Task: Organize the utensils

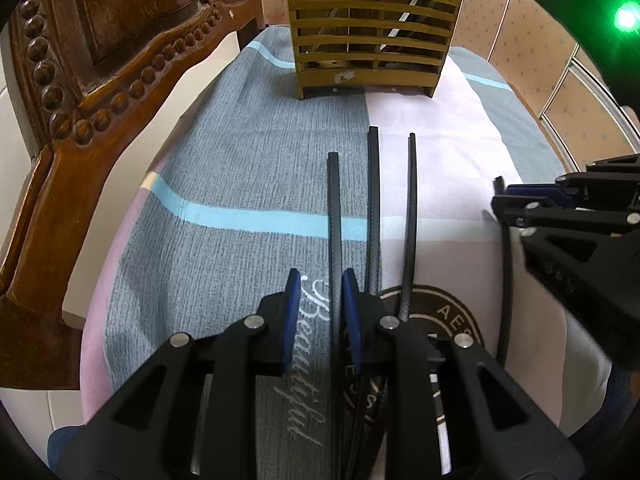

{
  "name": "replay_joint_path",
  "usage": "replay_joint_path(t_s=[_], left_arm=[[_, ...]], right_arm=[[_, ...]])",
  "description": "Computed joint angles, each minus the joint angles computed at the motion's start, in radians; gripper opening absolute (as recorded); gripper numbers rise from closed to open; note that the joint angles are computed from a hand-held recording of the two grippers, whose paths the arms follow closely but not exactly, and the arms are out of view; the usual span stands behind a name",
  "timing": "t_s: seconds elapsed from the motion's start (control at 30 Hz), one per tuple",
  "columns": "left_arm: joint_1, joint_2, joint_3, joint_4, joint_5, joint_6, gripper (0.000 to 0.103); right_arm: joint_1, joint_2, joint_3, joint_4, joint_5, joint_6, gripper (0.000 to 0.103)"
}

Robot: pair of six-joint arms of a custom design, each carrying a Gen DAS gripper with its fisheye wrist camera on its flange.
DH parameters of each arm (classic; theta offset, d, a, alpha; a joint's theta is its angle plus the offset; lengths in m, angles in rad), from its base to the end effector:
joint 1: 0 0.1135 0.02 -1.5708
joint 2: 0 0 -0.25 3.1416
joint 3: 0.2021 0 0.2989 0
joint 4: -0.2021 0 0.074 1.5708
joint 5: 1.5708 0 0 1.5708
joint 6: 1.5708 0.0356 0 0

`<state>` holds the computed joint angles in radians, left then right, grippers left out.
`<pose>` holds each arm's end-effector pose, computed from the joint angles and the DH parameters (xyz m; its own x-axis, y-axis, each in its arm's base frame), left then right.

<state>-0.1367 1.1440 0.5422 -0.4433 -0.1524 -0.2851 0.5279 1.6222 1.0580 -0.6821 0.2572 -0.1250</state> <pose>0.2451 -0.0283 0.1303 -0.8390 -0.1652 -0.5185 -0.1842 0.9828 -0.0151 0.3043 0.1669 0.1545 -0.7604 -0.5829 -0.2863 -0.5159 0.8099 -0.2790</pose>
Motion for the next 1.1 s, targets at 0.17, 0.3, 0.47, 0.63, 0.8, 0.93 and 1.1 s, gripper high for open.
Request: replay_joint_path(t_s=[0.17,0.3,0.47,0.63,0.8,0.93,1.1], left_arm=[[0.015,0.013,0.016,-0.012,0.012,0.026,0.021],[0.014,0.013,0.023,-0.022,0.025,0.037,0.014],[0.006,0.012,0.022,-0.027,0.023,0.032,0.013],[0.014,0.005,0.015,-0.023,0.036,0.033,0.013],[0.015,0.004,0.015,-0.022,0.037,0.033,0.013],[0.016,0.003,0.015,-0.023,0.035,0.033,0.013],[0.018,-0.002,0.011,-0.022,0.040,0.032,0.013]], right_arm=[[-0.030,0.001,0.013,-0.021,-0.032,0.029,0.014],[-0.035,0.004,0.027,-0.040,-0.089,0.074,0.023],[-0.026,0.076,0.087,-0.056,-0.154,0.115,0.014],[0.011,0.072,0.084,-0.056,-0.142,0.110,0.003],[-0.009,0.016,0.073,-0.099,-0.159,0.165,0.013],[-0.047,-0.015,0.058,-0.113,-0.143,0.217,0.029],[-0.062,0.046,0.095,-0.136,-0.153,0.248,0.030]])
